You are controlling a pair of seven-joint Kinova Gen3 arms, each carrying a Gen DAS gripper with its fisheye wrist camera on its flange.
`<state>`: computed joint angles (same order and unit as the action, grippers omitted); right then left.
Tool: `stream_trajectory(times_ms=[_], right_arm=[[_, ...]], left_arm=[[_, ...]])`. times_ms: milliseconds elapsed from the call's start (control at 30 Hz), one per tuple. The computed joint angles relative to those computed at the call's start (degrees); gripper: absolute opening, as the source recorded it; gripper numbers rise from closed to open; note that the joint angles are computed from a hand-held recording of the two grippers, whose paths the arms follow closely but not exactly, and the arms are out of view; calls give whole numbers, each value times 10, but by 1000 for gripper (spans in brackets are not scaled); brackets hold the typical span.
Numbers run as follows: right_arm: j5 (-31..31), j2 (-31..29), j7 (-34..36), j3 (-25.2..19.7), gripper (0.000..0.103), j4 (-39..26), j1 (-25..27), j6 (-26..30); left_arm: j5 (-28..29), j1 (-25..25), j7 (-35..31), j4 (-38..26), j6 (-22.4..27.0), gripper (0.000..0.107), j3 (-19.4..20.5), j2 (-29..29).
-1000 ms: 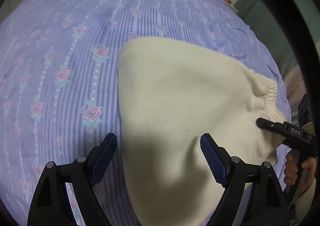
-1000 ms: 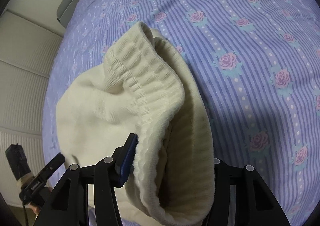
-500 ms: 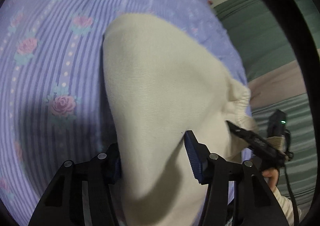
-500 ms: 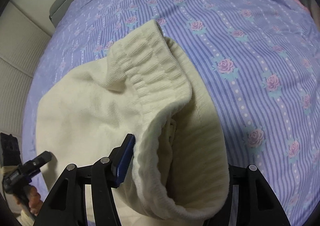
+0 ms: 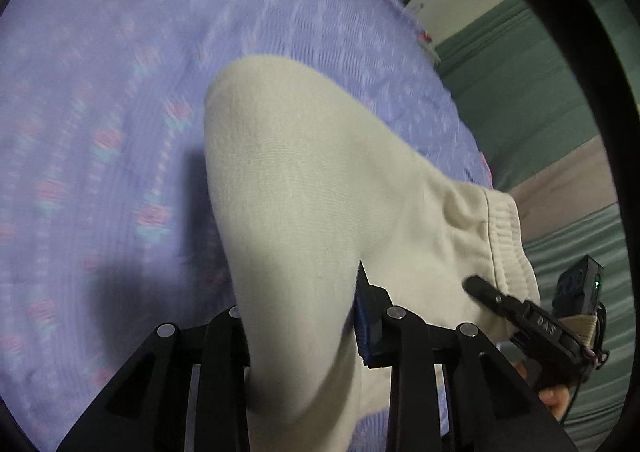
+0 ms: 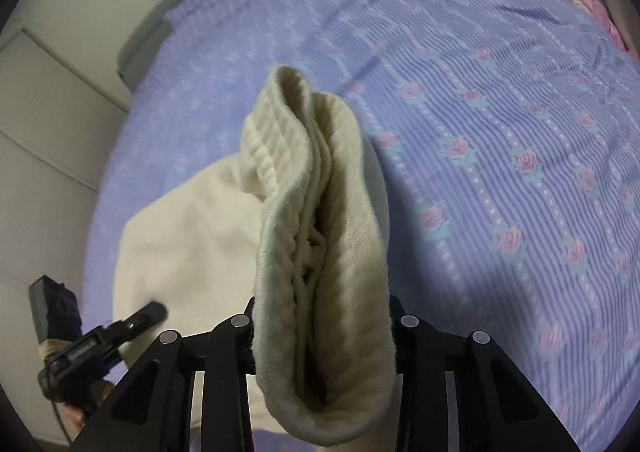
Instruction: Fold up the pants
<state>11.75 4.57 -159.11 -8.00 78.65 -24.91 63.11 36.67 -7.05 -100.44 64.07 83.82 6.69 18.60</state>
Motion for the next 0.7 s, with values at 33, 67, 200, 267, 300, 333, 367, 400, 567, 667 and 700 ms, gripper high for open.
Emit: stream_trajectory(times_ms=[33, 67, 200, 267, 300, 333, 367, 400, 567, 667, 700], right_arm=[[8, 3, -8, -16, 35, -15, 2, 16], [17, 2, -9, -42, 35, -25, 10, 25], [48, 13, 16, -119, 35, -65, 29, 62], [55, 28, 20, -126, 35, -92, 5, 79], [57, 36, 18, -126, 35, -103, -4, 84], [64, 43, 9, -126, 35, -112, -17, 86], [71, 50, 4, -119, 35, -118, -38, 79], [68, 57, 8, -106, 35, -129, -55, 81], [51, 130, 3, -22, 35, -239, -174, 130], [22, 185, 12, 57, 35, -319, -252, 157], [16, 206, 11, 84, 35, -346, -277, 160]], left_arm=[[2, -9, -2, -2, 8, 30, -3, -10], [8, -22, -5, -4, 20, 30, -7, -18], [11, -59, -34, 5, 53, 30, -29, -55], [8, -74, -43, 14, 64, 30, -43, -69], [7, -81, -44, 17, 69, 30, -51, -75], [10, -91, -49, 20, 75, 30, -58, -78], [11, -102, -57, 24, 80, 30, -66, -83], [11, -113, -65, 27, 84, 30, -74, -85], [23, -184, -133, 17, 132, 30, -105, -73], [32, -239, -179, -17, 174, 30, -114, -41], [33, -258, -190, -39, 191, 30, -114, -24]])
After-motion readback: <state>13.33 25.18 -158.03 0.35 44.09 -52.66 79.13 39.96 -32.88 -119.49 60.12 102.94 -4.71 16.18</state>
